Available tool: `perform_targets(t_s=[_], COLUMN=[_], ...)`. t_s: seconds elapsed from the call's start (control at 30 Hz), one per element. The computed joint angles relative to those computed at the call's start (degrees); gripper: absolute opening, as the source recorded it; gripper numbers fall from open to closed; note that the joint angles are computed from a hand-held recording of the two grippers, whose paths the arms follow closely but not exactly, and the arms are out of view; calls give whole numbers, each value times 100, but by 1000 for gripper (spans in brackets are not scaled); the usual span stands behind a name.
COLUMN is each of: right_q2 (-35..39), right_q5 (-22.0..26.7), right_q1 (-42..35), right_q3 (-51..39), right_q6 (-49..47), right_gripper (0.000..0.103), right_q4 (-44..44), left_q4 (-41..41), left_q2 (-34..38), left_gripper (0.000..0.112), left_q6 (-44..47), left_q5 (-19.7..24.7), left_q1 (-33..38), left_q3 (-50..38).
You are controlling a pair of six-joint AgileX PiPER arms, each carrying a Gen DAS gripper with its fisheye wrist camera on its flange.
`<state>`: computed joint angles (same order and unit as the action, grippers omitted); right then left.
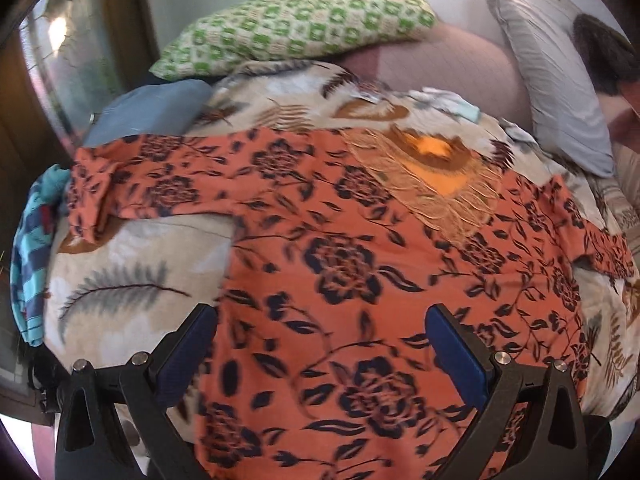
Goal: Fold small clothes
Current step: 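Grasp the blouse sleeve cuff with the right gripper and lift it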
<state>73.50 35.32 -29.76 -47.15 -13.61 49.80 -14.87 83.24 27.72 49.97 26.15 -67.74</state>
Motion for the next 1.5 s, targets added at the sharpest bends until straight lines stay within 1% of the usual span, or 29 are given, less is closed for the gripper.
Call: perform_targets(t_s=[0.07,0.1,0.17,0.23,0.3,0.37,0.43,0.47,0.5,0.53,0.57,0.63,0.67,0.7,0.73,0.8,0.83,0.9,0.93,0.97,1.0,1.07,1.17,1.23,1.3,1.37,1.43,1.47,1.5], right_q2=[529,746,1309,1776,2250,2615,2836,2996,3148,3242,3323,3414,3435,3460,3426,3143,2962,2654,2530,2406,2257,2019,2035,2314,2778,3442,4305,4771,5180], right_q5=[243,320,526,639,678,508,246,215,195,61,-87,-319,-416,-473,-524,-556,-584,-521,-337,-239,-229,-250,-477,-647,-803,-858,-820,-885,-754], right_q1=[-684,-889,-1290,-1485,-1515,-1398,-1297,-1273,-1238,-1156,-1097,-1065,-1025,-979,-934,-838,-729,-479,-361,-206,44,688,1817,2661,3473,4181,4795,5100,5330], right_q3=[-142,-221,-400,-553,-858,-1217,-1414,-1493,-1599,-1703,-1760,-1713,-1706,-1725,-1669,-1411,-1353,-1370,-1409,-1462,-1590,-1917,-2706,-3457,-4340,-5320,-6466,-7039,-7593], right_q6=[-851,-1040,-1606,-1980,-2028,-1698,-1304,-1385,-1427,-1251,-1206,-1564,-1651,-1712,-1918,-2660,-2831,-2801,-2782,-2666,-2351,-1855,-943,-263,492,1177,1738,2059,2484], right_gripper=[86,85,83,80,76,72,64,62,57,48,44,28,22,13,10,8,7,7,7,7,7,7,7,7,7,7,7,7,7], right_q4=[805,979,1709,2286,2449,2195,1851,1989,2010,1809,1772,2261,2334,2362,2573,3292,3405,3401,3507,3510,3297,2998,2374,1885,1244,778,473,263,-46], left_q4=[260,418,768,1073,1284,1450,1551,1611,1668,1686,1647,1601,1556,1517,1464,1374,1286,1028,874,712,576,499,521,760,857,967,1220,1350,1456], left_q2=[15,26,29,38,46,84,176,256,349,454,576,776,891,978,1074,1224,1310,1466,1572,1641,1696,1771,1892,2007,2239,2502,2779,2906,2979], left_gripper=[103,103,103,103,103,103,103,103,103,103,103,103,103,103,103,103,103,103,103,103,103,103,103,103,103,103,103,103,103], left_q6=[-348,-529,-912,-1210,-1417,-1571,-1729,-1829,-1931,-2002,-2035,-2119,-2133,-2136,-2117,-2086,-2037,-1848,-1754,-1638,-1537,-1467,-1437,-1584,-1688,-1900,-2180,-2293,-2371], left_q5=[-84,-120,-155,-137,-119,-113,-135,-176,-213,-234,-257,-342,-387,-427,-487,-643,-704,-750,-728,-724,-746,-879,-1225,-1492,-1504,-1482,-1471,-1466,-1482], left_q1=[-393,-567,-942,-1213,-1418,-1623,-1840,-1947,-2046,-2123,-2181,-2275,-2300,-2310,-2296,-2214,-2125,-1890,-1734,-1580,-1419,-1154,-716,-470,-191,81,297,385,464], left_q3=[13,8,1,-32,-70,-152,-291,-379,-476,-581,-704,-882,-979,-1047,-1119,-1206,-1266,-1389,-1505,-1583,-1650,-1739,-1858,-1939,-2221,-2548,-2882,-3032,-3107])
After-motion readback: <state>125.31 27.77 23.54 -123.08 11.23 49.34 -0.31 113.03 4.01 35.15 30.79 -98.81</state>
